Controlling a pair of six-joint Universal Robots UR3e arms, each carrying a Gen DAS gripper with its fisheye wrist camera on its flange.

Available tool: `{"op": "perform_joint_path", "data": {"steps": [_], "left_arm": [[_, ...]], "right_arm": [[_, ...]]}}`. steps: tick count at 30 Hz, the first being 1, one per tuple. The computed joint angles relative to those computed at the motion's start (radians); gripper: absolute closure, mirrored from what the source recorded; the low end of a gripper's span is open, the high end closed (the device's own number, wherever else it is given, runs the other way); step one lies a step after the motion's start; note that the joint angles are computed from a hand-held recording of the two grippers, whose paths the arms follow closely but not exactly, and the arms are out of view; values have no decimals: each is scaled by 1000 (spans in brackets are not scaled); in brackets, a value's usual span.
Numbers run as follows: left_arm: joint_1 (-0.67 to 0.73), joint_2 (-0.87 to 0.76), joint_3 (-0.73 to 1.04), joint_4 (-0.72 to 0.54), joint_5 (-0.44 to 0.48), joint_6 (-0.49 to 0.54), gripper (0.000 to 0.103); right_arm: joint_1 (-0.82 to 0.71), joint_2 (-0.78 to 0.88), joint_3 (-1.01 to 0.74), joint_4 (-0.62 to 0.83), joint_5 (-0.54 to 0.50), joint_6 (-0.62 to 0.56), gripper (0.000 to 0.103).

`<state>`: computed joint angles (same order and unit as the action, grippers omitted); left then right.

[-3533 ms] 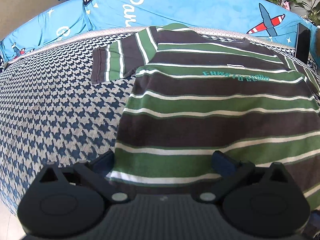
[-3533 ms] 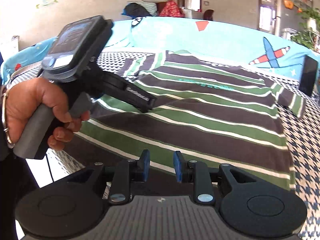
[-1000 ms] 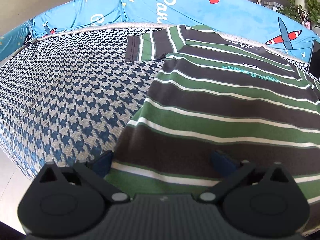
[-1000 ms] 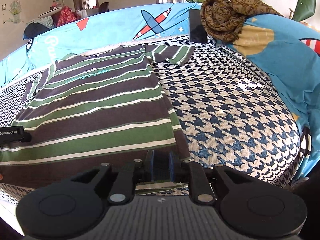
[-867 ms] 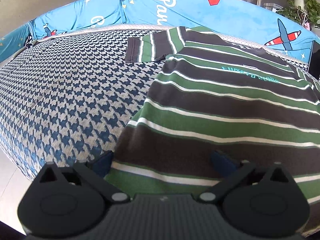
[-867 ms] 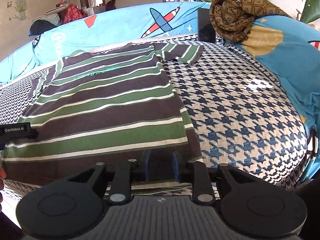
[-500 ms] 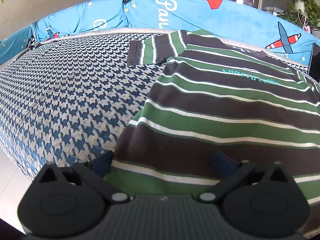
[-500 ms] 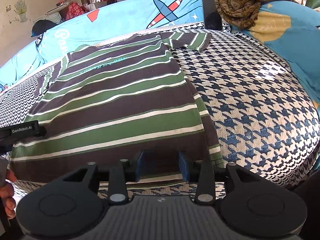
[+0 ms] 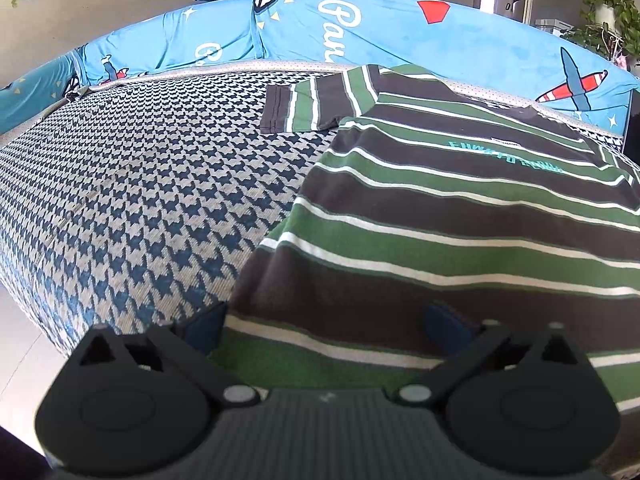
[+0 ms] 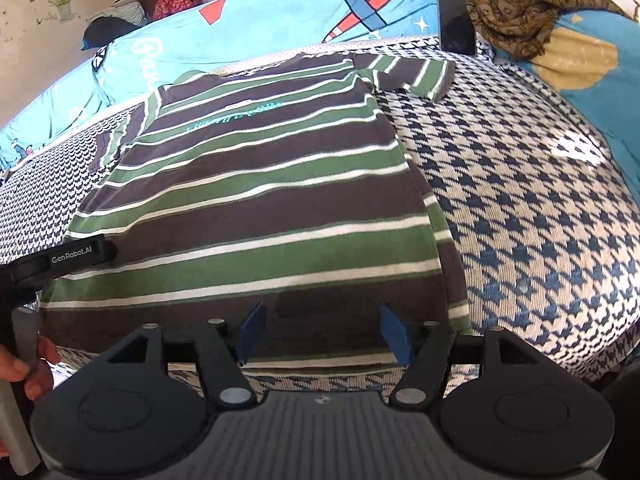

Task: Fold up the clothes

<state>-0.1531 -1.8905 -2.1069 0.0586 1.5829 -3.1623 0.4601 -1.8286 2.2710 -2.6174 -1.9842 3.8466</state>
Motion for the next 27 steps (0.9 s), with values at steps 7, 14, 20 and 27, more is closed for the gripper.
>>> {"op": "perform_joint_path", "data": {"steps": [7,14,20,27], "left_arm": [[7,11,-4,-16,-9,7,0],[11,12,-17,3,-15,12,0],[1,15,-16,2,3,1,0],[-12,24,6,-44,24,-22,0]], "right_arm": [[-246,-86,-19,21,298,-254,10],[-499,-87,-46,32,472,-416,3],[-592,-60,-65,5,490,-343,0],[-489,87,-178,-36,328,-405,0]]}}
